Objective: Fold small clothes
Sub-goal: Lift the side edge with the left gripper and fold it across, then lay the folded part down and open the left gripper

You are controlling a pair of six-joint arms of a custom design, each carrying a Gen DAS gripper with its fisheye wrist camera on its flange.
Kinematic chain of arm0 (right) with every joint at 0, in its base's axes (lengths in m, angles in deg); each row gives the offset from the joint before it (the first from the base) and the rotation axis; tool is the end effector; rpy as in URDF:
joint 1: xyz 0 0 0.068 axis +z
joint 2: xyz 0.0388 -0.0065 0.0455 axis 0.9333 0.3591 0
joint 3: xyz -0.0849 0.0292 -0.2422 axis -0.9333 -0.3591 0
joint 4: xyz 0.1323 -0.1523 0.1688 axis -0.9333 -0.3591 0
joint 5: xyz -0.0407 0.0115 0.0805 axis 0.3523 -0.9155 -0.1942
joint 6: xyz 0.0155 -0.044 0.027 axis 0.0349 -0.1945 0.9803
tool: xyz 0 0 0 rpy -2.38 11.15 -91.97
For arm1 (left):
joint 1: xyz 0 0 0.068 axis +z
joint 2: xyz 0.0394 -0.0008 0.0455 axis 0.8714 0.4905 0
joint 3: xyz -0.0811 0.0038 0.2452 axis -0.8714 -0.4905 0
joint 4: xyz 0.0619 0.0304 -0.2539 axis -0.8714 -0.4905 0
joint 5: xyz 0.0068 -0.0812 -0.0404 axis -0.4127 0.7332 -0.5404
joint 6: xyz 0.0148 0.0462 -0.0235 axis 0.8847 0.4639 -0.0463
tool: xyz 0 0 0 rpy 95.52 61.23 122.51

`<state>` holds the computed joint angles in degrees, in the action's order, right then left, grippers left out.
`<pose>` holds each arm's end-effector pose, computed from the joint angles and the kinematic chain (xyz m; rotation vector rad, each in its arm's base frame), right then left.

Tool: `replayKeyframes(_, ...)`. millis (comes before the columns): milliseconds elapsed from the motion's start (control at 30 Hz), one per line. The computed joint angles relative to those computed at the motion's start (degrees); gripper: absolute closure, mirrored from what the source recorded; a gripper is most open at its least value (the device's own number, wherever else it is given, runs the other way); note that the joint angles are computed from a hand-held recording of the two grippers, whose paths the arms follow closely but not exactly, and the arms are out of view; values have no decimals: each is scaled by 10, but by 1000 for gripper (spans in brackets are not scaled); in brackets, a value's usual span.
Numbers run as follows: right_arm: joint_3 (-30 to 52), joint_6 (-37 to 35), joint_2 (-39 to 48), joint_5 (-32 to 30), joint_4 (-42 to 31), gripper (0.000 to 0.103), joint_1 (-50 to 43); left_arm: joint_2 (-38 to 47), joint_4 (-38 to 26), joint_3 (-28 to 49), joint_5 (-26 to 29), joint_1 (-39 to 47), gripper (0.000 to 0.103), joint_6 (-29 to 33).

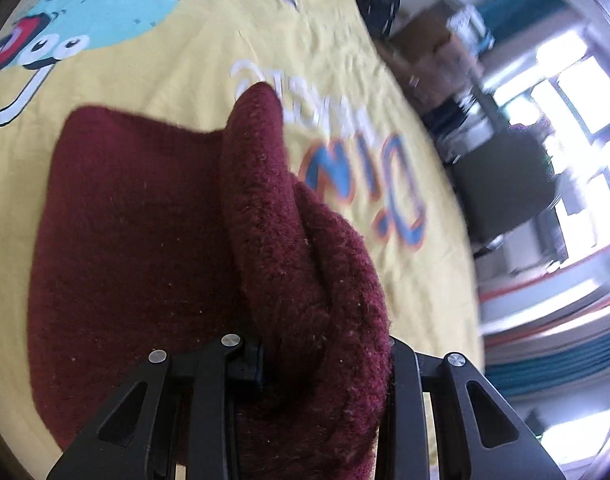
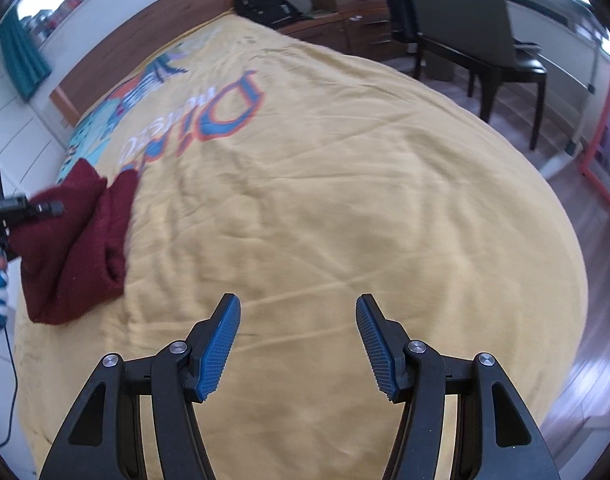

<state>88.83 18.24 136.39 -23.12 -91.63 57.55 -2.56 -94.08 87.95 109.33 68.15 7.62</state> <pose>0.1989 -0.0271 0.2094 0.0328 2.5608 0.3766 0.2714 0.0222 0.2693 -0.5138 2.5740 -0.5972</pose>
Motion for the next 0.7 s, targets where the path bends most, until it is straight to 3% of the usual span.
replayKeyframes(333, -5, -89, 39, -51, -4, 41, -156, 60, 0, 8, -186, -166, 77, -46)
replayKeyframes(433, -3, -107, 51, -61, -5, 41, -187, 92, -8, 26, -226, -195, 69, -45)
replayKeyframes(567, 2, -135, 62, -69, -14, 41, -224, 96, 1, 19, -231, -223, 47, -42)
replayKeyframes(700, 5, -147, 65, -73, -21, 41, -243, 104, 9, 23, -216, -243, 43, -47)
